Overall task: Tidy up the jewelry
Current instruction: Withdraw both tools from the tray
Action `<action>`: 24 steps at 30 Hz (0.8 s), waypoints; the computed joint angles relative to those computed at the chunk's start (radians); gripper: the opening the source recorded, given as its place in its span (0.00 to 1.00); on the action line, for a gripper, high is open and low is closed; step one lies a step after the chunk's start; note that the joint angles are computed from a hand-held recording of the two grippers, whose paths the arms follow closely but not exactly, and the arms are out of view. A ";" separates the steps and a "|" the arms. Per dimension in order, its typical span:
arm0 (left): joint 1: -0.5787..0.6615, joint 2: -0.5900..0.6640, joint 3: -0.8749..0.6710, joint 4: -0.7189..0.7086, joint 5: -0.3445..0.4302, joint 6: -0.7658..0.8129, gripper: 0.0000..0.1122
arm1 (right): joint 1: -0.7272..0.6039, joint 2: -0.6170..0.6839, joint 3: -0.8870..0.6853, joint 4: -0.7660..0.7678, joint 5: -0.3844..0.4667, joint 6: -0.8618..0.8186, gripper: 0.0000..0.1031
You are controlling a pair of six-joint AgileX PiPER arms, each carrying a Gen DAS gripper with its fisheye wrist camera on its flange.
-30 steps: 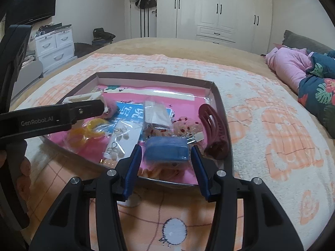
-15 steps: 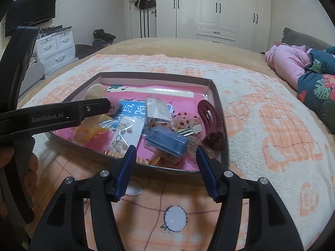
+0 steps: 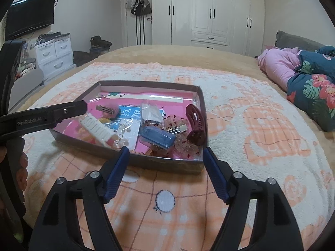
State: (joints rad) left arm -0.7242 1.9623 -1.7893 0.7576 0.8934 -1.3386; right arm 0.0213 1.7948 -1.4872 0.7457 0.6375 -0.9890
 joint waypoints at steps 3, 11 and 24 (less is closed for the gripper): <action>-0.035 -0.047 0.055 0.057 0.027 -0.056 0.67 | -0.013 -0.046 0.047 0.039 -0.008 -0.048 0.73; -0.147 -0.164 0.195 0.191 0.112 -0.209 0.77 | -0.050 -0.172 0.169 0.166 -0.002 -0.177 0.86; -0.345 -0.225 0.269 0.306 0.274 -0.326 0.82 | -0.112 -0.355 0.376 0.402 -0.002 -0.443 0.94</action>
State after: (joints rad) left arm -1.0694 1.7372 -1.5201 1.0633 1.1675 -1.6649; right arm -0.0903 1.4398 -1.1112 1.1474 0.6351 -1.4322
